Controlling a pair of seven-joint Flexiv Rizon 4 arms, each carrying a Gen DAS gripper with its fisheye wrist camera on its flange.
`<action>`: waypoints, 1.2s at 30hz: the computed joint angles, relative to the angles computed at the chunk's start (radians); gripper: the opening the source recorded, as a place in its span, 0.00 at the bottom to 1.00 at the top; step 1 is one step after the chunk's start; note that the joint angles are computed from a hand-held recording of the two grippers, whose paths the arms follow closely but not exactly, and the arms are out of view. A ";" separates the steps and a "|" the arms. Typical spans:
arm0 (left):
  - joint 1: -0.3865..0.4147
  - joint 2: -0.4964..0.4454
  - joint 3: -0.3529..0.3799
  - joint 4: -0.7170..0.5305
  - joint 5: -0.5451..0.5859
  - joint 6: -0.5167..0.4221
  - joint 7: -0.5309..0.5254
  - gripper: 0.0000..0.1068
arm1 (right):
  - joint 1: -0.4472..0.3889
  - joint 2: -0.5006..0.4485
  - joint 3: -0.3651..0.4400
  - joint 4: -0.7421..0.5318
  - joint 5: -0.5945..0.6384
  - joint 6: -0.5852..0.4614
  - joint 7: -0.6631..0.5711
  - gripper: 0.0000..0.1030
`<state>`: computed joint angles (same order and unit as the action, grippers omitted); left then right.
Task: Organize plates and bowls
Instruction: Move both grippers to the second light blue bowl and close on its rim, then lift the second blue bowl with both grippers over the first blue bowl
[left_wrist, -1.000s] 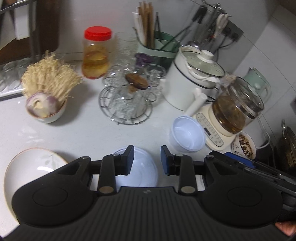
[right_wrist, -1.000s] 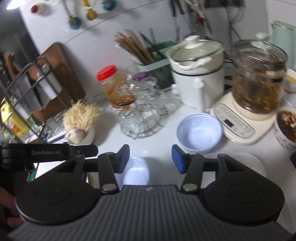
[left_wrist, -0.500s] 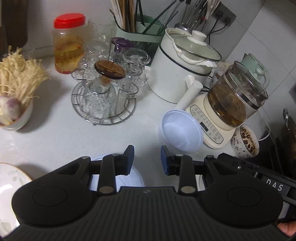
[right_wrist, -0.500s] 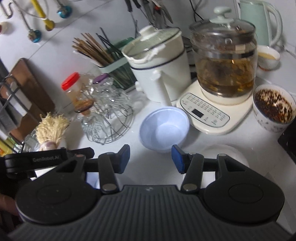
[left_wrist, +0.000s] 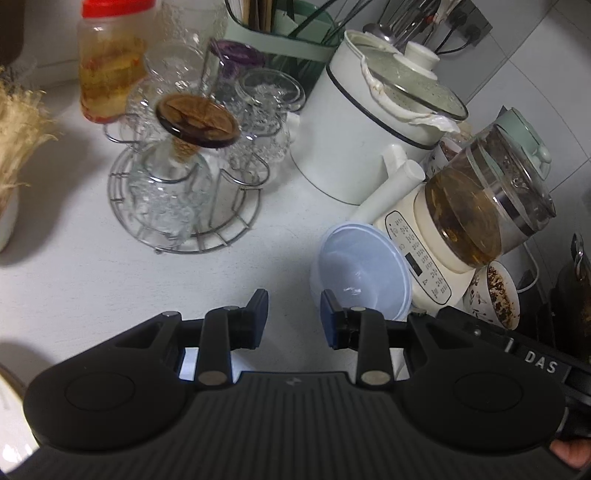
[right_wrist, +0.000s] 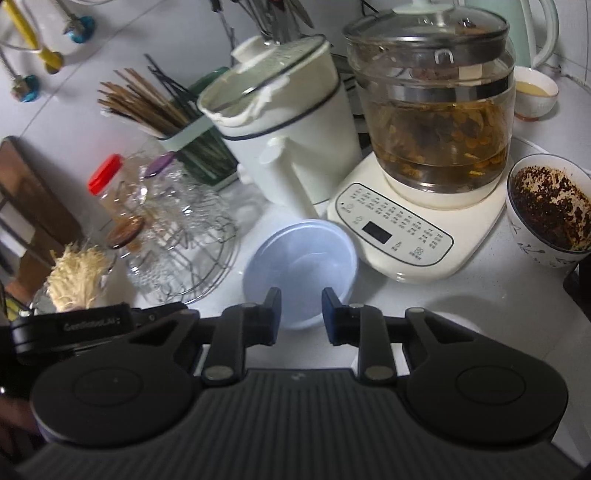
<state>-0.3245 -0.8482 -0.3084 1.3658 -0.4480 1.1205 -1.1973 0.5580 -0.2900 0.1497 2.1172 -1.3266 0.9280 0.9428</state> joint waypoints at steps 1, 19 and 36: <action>-0.005 -0.014 0.002 -0.021 0.002 -0.013 -0.003 0.33 | -0.004 -0.006 -0.001 -0.001 0.011 0.002 -0.011 0.26; -0.071 -0.180 0.015 -0.231 0.027 -0.092 -0.042 0.18 | -0.084 -0.096 -0.071 0.003 -0.096 0.178 0.092 0.16; -0.031 -0.038 -0.023 -0.015 0.002 0.020 -0.039 0.14 | -0.084 -0.040 -0.032 0.017 -0.098 0.170 0.042 0.14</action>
